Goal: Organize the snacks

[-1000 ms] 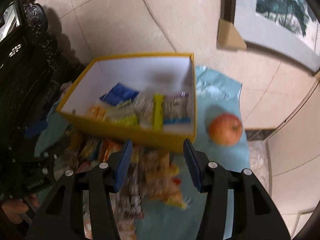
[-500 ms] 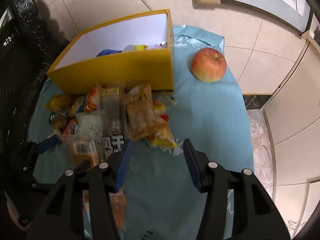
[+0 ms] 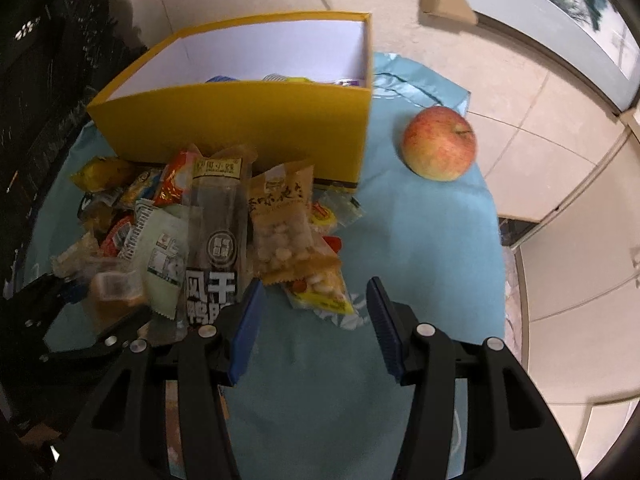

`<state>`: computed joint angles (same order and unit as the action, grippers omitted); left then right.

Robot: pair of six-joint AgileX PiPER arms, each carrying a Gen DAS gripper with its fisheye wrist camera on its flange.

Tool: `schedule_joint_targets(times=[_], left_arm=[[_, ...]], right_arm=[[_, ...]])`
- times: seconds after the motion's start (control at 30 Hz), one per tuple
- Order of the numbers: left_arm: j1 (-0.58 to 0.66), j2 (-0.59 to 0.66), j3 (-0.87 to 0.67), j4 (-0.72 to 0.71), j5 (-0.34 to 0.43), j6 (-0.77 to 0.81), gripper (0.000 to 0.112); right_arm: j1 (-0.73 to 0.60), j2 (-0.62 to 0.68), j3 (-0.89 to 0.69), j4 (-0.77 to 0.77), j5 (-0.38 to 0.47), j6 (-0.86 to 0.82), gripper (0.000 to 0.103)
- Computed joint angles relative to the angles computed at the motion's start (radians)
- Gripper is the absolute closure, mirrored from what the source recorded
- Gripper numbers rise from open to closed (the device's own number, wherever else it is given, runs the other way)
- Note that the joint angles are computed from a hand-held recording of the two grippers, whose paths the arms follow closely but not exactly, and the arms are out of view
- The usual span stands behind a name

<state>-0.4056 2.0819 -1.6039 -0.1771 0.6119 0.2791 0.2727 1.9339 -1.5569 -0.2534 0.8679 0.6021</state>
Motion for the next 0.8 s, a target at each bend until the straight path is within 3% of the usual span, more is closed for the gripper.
schedule_joint_targets(times=[0.3, 0.43, 0.6, 0.67, 0.7, 0.73, 0.8], left_arm=[[0.062, 0.027, 0.016, -0.005, 0.014, -0.022, 0.04], [0.068, 0.027, 0.047, 0.04, -0.032, -0.069, 0.02], [0.112, 0.047, 0.037, -0.072, -0.012, -0.004, 0.018], [0.125, 0.06, 0.024, -0.125, 0.001, 0.048, 0.025], [0.131, 0.055, 0.033, -0.164, -0.004, 0.106, 0.033], [0.146, 0.053, 0.034, -0.21, 0.006, 0.172, 0.048], [0.152, 0.046, 0.04, -0.224, 0.014, 0.205, 0.054]], right_arm=[[-0.014, 0.175, -0.191, 0.041, 0.047, -0.094, 0.05], [-0.007, 0.257, -0.289, 0.017, 0.092, -0.114, 0.047], [-0.019, 0.266, -0.295, 0.055, 0.077, -0.14, 0.052], [-0.012, 0.257, -0.28, 0.038, 0.071, -0.133, 0.057], [-0.006, 0.246, -0.262, 0.031, 0.062, -0.121, 0.058], [-0.006, 0.23, -0.234, 0.037, 0.047, -0.113, 0.059], [-0.009, 0.19, -0.166, 0.05, 0.003, -0.091, 0.06]])
